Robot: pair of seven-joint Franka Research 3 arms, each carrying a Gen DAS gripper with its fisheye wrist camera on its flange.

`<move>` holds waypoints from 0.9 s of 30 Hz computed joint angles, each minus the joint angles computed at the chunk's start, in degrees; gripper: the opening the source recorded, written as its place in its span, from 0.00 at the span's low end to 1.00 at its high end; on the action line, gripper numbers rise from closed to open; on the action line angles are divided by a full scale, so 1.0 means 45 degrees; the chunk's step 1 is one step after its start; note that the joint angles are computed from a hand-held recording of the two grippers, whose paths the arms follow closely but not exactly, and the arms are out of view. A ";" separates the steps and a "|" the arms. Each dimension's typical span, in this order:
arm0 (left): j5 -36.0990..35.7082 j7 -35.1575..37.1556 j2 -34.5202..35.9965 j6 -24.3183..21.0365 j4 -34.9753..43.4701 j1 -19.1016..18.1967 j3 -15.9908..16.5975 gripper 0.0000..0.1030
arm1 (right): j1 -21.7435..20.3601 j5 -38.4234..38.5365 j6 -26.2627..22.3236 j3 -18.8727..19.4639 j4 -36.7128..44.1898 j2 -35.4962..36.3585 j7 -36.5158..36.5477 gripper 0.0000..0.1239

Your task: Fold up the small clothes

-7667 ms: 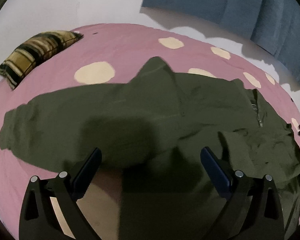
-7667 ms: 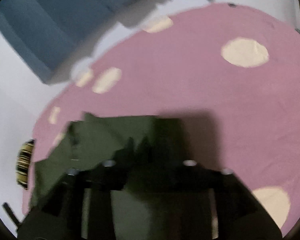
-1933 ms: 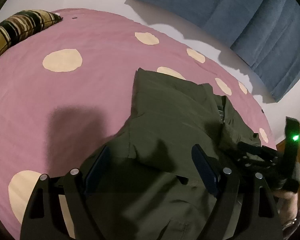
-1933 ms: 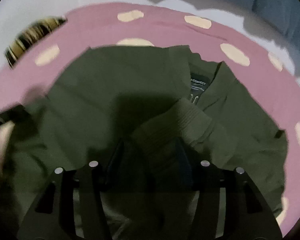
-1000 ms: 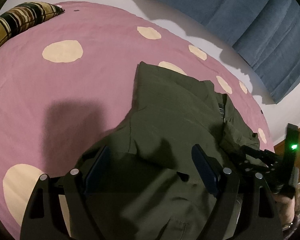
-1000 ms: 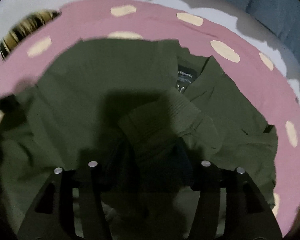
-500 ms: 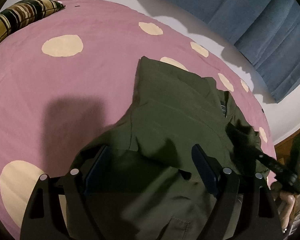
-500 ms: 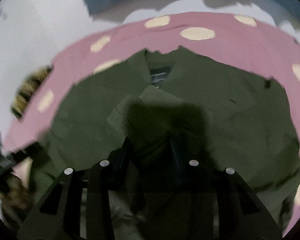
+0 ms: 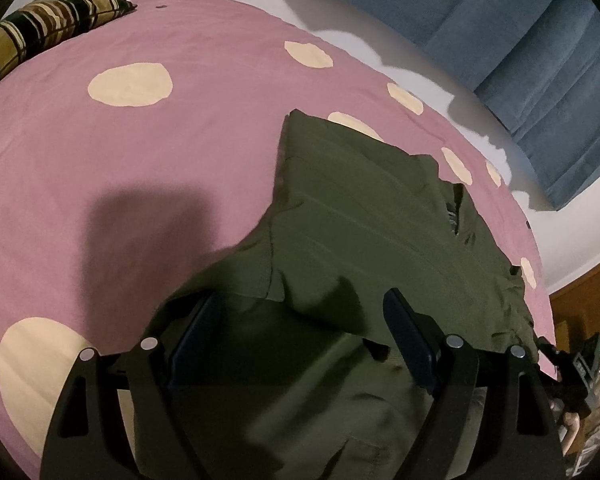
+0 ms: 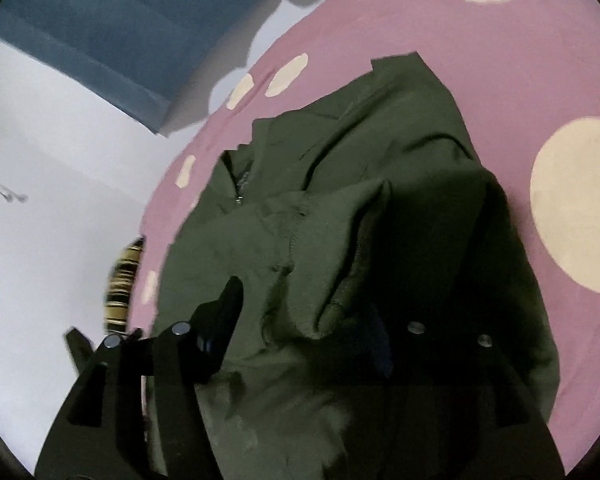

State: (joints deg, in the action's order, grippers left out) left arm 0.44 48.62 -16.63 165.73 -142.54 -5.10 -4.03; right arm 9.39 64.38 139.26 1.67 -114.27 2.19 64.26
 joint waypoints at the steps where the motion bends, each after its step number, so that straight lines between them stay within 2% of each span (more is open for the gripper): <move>1: -0.0004 0.0004 -0.0008 -0.0021 -0.0003 -0.0003 0.0008 0.80 | -0.0030 0.0293 -0.0075 -0.0014 0.0016 0.0033 -0.0176 0.48; 3: 0.0044 -0.0040 -0.0006 -0.0063 0.0003 0.0033 -0.0018 0.80 | -0.0058 0.0627 -0.0146 -0.0009 0.0099 0.0160 -0.0294 0.48; 4: 0.0076 -0.0068 0.0001 -0.0082 0.0009 0.0055 -0.0034 0.80 | -0.0048 0.0563 -0.0097 0.0007 0.0176 0.0270 -0.0162 0.43; 5: 0.0105 -0.0088 0.0008 -0.0103 0.0013 0.0072 -0.0045 0.80 | 0.0028 0.0079 0.0244 0.0051 0.0168 0.0316 0.0286 0.28; 6: 0.0143 -0.0111 0.0014 -0.0115 0.0010 0.0093 -0.0059 0.80 | 0.0112 -0.0651 0.0582 0.0081 0.0161 0.0351 0.0817 0.20; 8: 0.0193 -0.0142 0.0045 -0.0144 0.0033 0.0115 -0.0074 0.80 | 0.0218 -0.1791 0.0915 0.0118 0.0116 0.0430 0.1793 0.15; 17: 0.0192 -0.0102 0.0067 -0.0136 -0.0005 0.0088 -0.0048 0.80 | 0.0528 -0.3513 0.2336 0.0269 -0.0569 0.0148 0.2579 0.12; 22: 0.0180 -0.0045 0.0094 -0.0208 -0.0013 0.0071 -0.0046 0.80 | 0.0103 -0.1668 0.1330 0.0187 -0.0309 0.0381 0.1295 0.14; 27: -0.0189 0.0460 -0.0023 -0.0246 -0.0084 -0.0153 0.0204 0.80 | -0.0041 -0.1024 0.0737 0.0003 -0.0807 -0.0304 0.0543 0.24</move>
